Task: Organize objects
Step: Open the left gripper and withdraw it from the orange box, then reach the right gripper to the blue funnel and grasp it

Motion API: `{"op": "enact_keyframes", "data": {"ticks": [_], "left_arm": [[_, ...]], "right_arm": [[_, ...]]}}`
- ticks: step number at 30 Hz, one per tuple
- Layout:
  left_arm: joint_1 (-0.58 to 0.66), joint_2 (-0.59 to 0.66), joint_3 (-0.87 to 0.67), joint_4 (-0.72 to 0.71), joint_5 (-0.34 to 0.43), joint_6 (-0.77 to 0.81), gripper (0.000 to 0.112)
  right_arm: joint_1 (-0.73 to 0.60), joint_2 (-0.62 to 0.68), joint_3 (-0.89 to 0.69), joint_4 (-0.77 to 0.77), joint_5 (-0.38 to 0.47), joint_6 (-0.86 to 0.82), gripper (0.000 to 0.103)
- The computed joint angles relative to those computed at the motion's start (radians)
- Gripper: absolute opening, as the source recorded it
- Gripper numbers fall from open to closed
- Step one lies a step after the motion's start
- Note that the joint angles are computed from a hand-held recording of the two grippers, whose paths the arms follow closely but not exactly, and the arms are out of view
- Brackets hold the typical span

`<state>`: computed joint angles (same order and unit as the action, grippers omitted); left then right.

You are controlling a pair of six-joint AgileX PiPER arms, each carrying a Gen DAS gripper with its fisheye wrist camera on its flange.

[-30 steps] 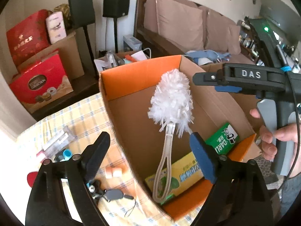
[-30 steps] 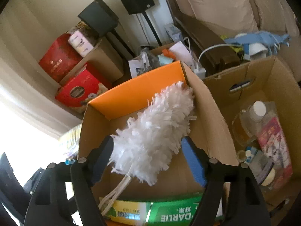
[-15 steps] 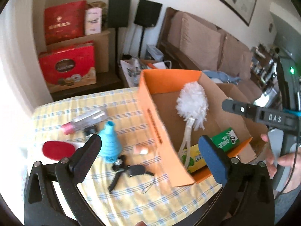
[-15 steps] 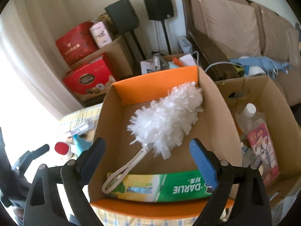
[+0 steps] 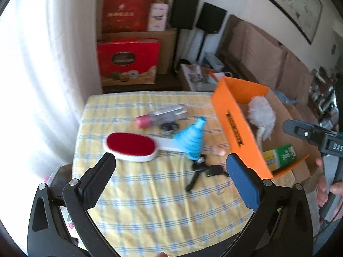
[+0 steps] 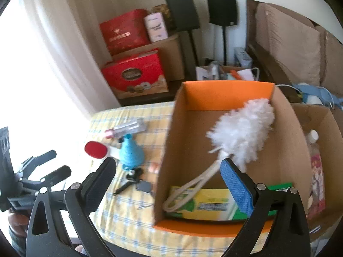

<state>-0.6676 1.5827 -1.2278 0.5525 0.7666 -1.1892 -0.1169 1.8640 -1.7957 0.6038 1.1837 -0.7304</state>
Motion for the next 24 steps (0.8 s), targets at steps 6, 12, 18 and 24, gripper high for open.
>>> {"op": "enact_keyframes", "data": {"ticks": [6, 12, 18, 24], "left_arm": [[0.037, -0.094, 0.121, 0.016, 0.0, -0.043, 0.103], [0.069, -0.157, 0.221, 0.019, -0.038, -0.074, 0.103], [0.098, -0.179, 0.285, 0.007, -0.076, -0.081, 0.103], [0.151, -0.191, 0.323, -0.018, -0.123, -0.058, 0.103]], "right_arm": [[0.072, -0.034, 0.064, 0.002, -0.033, -0.004, 0.1], [0.137, -0.055, 0.107, -0.002, -0.059, -0.012, 0.1], [0.197, -0.064, 0.137, -0.02, -0.098, 0.0, 0.1], [0.245, -0.049, 0.142, -0.048, -0.127, 0.031, 0.1]]}}
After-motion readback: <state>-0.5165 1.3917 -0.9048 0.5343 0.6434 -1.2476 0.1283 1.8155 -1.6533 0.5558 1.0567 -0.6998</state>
